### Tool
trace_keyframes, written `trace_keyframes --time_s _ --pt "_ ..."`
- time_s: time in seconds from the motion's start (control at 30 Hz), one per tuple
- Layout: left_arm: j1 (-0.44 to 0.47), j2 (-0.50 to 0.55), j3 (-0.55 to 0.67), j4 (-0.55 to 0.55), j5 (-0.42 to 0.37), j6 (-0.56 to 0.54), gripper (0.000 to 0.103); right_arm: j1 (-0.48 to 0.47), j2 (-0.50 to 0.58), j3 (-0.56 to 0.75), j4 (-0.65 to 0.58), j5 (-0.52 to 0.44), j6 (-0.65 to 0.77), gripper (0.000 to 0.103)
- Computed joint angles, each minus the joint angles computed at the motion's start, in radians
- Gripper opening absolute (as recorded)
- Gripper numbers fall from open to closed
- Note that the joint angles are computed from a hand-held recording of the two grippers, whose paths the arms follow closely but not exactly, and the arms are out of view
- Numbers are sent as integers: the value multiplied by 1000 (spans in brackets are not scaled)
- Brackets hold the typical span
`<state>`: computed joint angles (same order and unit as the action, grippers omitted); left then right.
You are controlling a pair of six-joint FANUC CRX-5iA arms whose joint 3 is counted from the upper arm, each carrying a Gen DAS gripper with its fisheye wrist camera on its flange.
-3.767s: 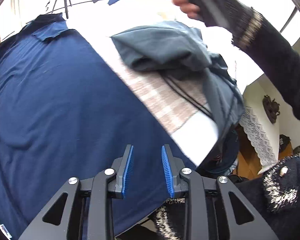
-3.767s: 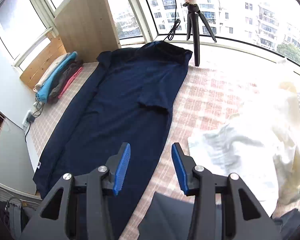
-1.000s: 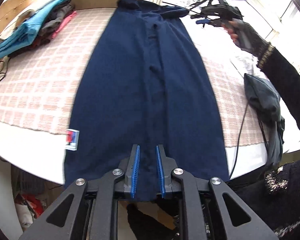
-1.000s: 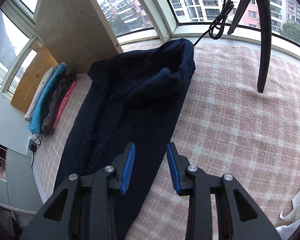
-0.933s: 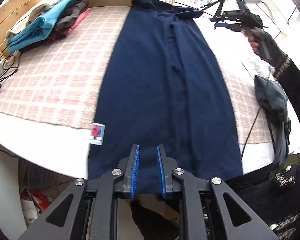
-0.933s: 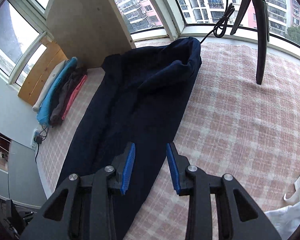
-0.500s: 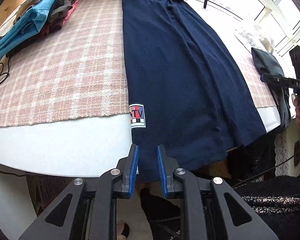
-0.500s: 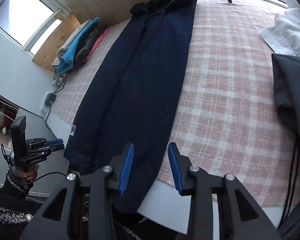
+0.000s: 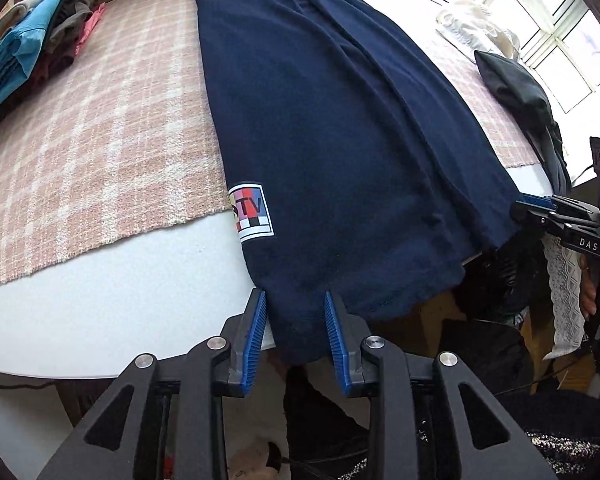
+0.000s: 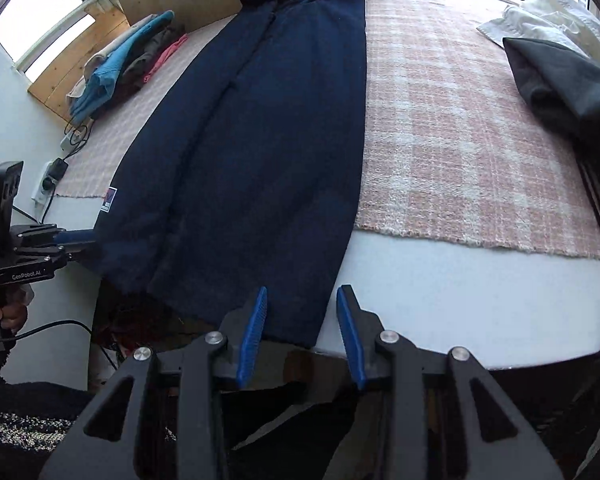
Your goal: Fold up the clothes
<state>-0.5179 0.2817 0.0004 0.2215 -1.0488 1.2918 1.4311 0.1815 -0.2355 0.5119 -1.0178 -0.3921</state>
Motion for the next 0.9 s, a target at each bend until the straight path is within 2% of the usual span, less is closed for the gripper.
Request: trace_keyframes --time_s 0.07,0.1,0.2,0.27,0.4,0.5,0.63,0.73,0.9 --pt "-16 -20 9 -43 18 23 26 9 24 49 -28 -60 56 36" --pt "-19 -32 7 -37 27 10 26 26 6 29 -4 -62 25 36" --pt "-45 -19 17 74 20 -103 29 75 -36 -18 63 -85 -69 36" --pt "-70 3 32 147 11 -179 29 79 -21 1 55 -119 -45 36" --pt "-143 88 110 201 -13 -239 30 65 25 48 25 -137 44 36" --pt "-180 137 169 185 -21 -231 30 65 56 76 7 -175 85 36" --pt "-226 151 211 26 9 -195 28 68 51 56 24 -155 57 36" --pt "-223 141 211 -66 -18 -192 28 75 57 80 -20 -196 90 34" --pt "-188 125 177 13 -13 -199 28 96 1 43 -1 -214 15 34"
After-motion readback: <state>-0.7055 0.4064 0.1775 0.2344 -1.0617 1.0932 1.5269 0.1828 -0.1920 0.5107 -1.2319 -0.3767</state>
